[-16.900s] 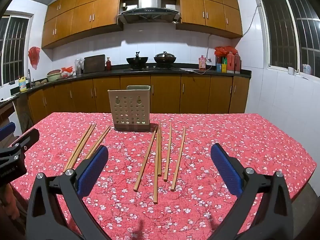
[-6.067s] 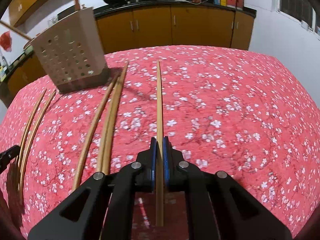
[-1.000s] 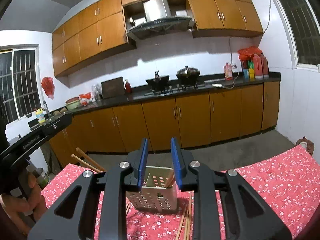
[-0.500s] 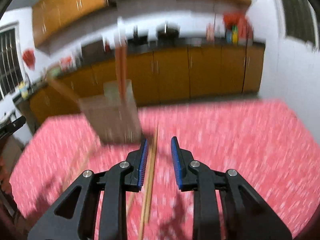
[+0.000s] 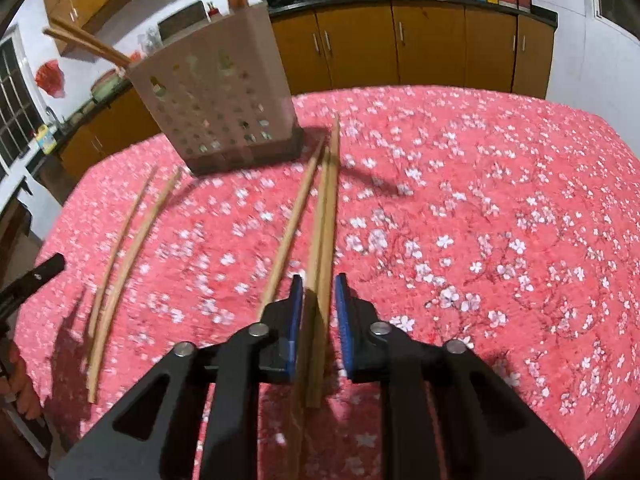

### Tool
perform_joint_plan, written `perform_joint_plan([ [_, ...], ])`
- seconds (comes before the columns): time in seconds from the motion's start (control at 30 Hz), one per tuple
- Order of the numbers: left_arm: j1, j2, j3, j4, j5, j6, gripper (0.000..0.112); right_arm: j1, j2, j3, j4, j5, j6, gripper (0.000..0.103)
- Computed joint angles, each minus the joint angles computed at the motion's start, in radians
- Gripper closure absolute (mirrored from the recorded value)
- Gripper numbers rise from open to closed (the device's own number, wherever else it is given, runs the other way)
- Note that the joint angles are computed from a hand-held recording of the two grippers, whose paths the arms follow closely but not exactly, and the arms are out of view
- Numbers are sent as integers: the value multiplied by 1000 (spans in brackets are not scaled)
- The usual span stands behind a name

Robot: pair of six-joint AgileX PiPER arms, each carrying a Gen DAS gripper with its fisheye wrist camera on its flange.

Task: Organize utensils
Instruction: 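Close the right tool on a wooden chopstick while the left tool grasps another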

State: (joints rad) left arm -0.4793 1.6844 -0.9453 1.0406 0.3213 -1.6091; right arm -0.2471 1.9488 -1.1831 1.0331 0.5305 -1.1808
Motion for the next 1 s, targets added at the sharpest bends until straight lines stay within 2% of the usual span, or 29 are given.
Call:
perform_joint_plan([
  [0.1, -3, 17, -16, -37, -2, 40, 81, 7, 7, -9, -18, -27, 32, 90],
  [0.2, -3, 37, -30, -70, -7, 68, 81, -15, 17, -19, -6, 0, 28, 90],
  [0.33, -4, 54, -41, -98, -11, 95, 81, -2, 4, 0, -13, -30, 6, 90],
  [0.43, -4, 63, -46, -114, -18, 112, 81, 23, -9, 29, 0, -89, -41, 90],
  [0.53, -4, 76, -56, -144, -24, 143, 81, 27, -9, 33, 0, -103, -53, 92],
  [0.57, -2, 80, -58, -155, -28, 156, 81, 28, -12, 35, -13, -122, -40, 95],
  [0.7, 0, 86, -62, -214, -43, 221, 82, 8, -8, 29, -57, -177, 65, 95],
  [0.9, 1, 111, -84, -285, -47, 313, 86, -28, -4, 34, -32, -178, 41, 95],
  [1.0, -7, 141, -118, -341, -13, 379, 90, -35, -12, 47, -7, -178, 7, 95],
])
